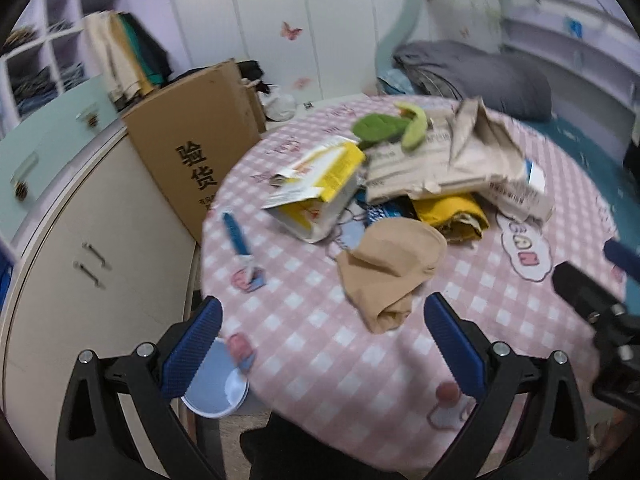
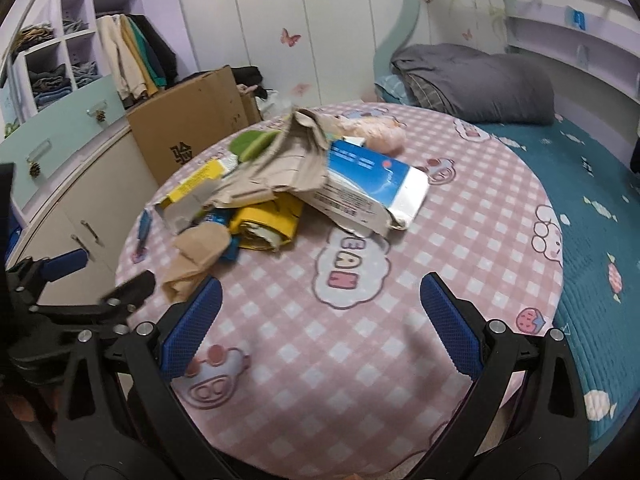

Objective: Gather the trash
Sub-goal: 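Reach the left tool to the beige cloth and grasp it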

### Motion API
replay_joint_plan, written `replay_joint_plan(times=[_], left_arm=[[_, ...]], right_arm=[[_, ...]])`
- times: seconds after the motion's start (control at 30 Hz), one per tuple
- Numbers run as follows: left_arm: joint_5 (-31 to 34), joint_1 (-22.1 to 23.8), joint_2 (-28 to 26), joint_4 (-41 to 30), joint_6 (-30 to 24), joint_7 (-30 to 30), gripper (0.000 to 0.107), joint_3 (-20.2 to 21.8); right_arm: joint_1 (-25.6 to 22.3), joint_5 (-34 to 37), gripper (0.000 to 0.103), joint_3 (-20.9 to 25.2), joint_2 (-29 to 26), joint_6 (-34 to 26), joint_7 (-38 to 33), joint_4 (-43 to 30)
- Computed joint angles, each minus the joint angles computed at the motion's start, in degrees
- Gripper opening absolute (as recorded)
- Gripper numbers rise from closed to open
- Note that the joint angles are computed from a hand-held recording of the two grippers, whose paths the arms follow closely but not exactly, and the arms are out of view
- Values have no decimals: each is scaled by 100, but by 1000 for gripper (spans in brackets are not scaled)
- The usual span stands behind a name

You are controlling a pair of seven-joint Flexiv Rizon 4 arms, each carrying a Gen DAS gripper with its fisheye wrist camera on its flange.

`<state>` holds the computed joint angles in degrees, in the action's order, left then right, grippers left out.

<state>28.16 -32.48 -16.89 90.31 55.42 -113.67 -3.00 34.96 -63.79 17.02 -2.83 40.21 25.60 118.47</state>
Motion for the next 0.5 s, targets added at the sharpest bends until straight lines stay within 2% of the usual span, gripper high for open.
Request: replay_joint_plan(times=[0.03, 0.07, 0.1, 0.23, 0.27, 0.3, 0.33, 0.4, 0.5], left_arm=[[-36, 19, -96, -63, 10, 83, 98, -37], [-119, 45, -191, -116, 25, 207, 93, -78], [-160, 34, -245, -166, -11, 280, 81, -78], [-460, 34, -514, -325, -55, 703, 61, -120], [-609, 58, -563, -344, -108, 850, 44, -148], [-765, 94, -564, -294, -69, 968, 20, -173], [-1050, 192, -552, -189, 37, 1144, 13, -259], [-1309, 233, -470, -3, 312, 1172, 8, -244], [-1596, 291, -305, 274, 822, 1162, 7, -230]], right_arm=[[-31, 14, 97, -19, 4, 71, 10, 35], [-57, 45, 97, -34, 2, 119, 11, 56], [-85, 56, 97, -50, 1, 172, 21, 76], [-199, -33, 97, -111, 26, 415, 96, 143], [-246, -93, 97, -139, 37, 533, 141, 165], [-282, -149, 97, -156, 50, 618, 186, 176], [-305, -195, 97, -159, 69, 641, 217, 173], [-363, -389, 97, -183, 118, 672, 316, 170], [-463, -637, 97, -215, 152, 685, 407, 117]])
